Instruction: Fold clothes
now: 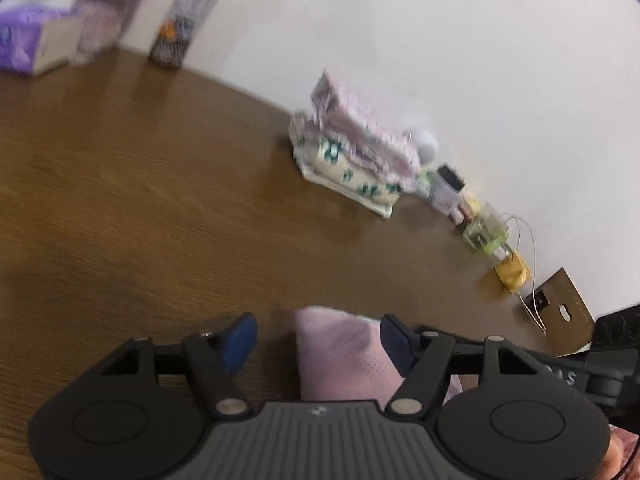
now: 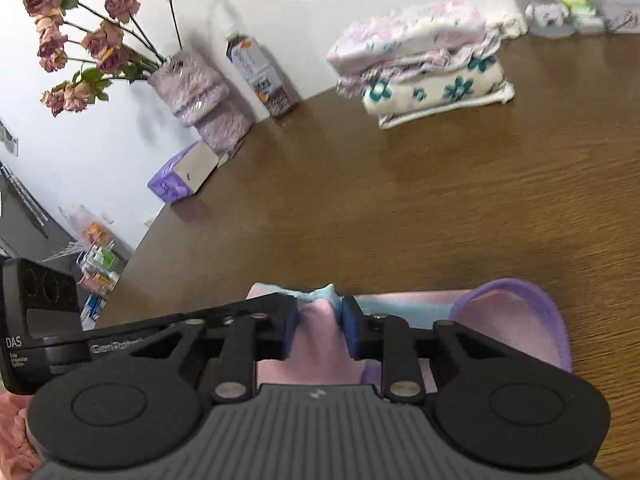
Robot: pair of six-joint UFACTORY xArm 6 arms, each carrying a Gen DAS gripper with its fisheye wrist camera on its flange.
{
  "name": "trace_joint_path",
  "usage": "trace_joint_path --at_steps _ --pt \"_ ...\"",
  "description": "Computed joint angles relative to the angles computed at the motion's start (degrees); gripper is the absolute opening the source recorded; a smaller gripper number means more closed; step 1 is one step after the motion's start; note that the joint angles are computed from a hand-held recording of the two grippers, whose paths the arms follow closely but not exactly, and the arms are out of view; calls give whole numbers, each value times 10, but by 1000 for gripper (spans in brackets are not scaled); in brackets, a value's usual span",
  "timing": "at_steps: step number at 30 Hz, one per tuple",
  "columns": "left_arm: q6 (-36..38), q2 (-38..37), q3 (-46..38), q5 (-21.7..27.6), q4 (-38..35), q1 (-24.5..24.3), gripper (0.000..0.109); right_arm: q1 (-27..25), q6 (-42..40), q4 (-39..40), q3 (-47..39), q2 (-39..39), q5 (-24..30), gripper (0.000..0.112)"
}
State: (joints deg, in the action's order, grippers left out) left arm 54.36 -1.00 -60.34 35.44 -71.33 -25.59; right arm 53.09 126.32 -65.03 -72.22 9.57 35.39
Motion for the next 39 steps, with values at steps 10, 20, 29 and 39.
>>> trace_joint_path --at_steps 10,20,29,39 --pt "28 -68 75 61 34 12 32 63 1 20 23 -19 42 38" --pt "-5 -103 114 42 39 8 40 82 39 -13 28 -24 59 33" --pt "6 -173 173 34 55 25 62 130 4 4 20 -31 138 42" --pt "-35 -118 128 38 5 21 46 186 -83 90 5 -31 304 42"
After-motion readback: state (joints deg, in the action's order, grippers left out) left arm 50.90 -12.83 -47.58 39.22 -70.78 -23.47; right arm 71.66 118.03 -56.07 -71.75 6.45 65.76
